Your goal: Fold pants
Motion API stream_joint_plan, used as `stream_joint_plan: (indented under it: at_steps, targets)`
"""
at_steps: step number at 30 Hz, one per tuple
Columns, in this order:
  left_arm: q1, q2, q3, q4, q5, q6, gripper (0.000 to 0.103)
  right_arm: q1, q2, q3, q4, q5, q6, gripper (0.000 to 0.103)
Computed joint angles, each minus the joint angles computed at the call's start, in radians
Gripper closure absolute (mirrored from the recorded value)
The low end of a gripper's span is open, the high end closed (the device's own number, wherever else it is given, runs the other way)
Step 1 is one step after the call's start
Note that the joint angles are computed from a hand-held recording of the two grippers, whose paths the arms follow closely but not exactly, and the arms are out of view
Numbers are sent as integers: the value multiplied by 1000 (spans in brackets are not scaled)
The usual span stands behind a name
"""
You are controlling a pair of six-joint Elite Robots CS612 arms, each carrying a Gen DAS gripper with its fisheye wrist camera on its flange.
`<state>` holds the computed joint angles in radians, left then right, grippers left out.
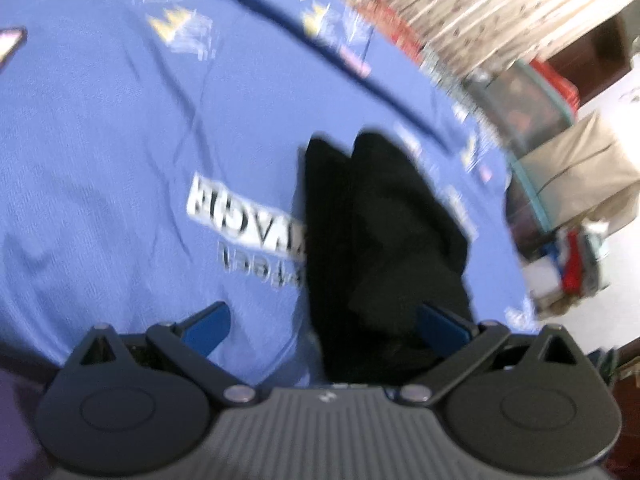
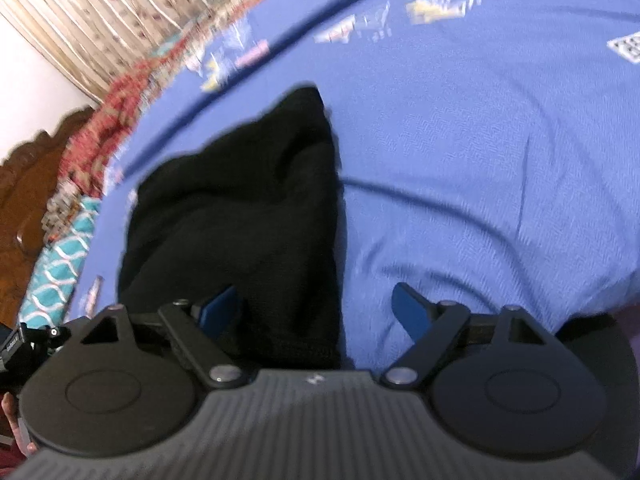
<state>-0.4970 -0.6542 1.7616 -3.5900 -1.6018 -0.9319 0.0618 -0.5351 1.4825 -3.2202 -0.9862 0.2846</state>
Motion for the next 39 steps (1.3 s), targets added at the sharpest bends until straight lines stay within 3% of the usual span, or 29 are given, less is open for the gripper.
stream_joint_plan:
  at_steps: [5, 12, 18, 20, 22, 23, 25, 27, 28, 31, 34, 39]
  targets:
    - [12, -12, -14, -5, 12, 61, 0, -15, 16, -13, -121, 39, 53, 17]
    - [28, 30, -135, 129, -82, 106, 0, -11, 51, -75, -93, 81, 60, 17]
    - [50, 104, -225, 200, -245, 9, 0, -11, 88, -143, 6, 146, 0, 16]
    - [42, 120, -236, 173, -232, -9, 0, -10, 112, -184, 64, 214, -14, 17]
    - [39, 140, -275, 166, -277, -8, 2, -2, 136, -232, 128, 295, -43, 24]
    - [32, 134, -281, 202, -253, 14, 5, 6, 145, -258, 187, 328, -66, 36]
    - [13, 108, -281, 284, -182, 95, 30, 24, 140, -275, 214, 291, -82, 48]
    - [15, 90, -270, 265, -177, 113, 45, 34, 118, -259, 165, 247, -158, 65]
    - [16, 81, -264, 240, -170, 125, 48, 35, 111, -253, 137, 249, -180, 67]
    - [13, 60, -264, 201, -117, 195, 49, 36, 112, -274, 34, 259, -176, 70]
    - [11, 54, -316, 211, -38, 326, 49, 43, 144, -357, -60, 248, -145, 70]
    - [31, 113, -502, 279, 64, 525, 49, 53, 277, -660, -77, 213, -129, 70]
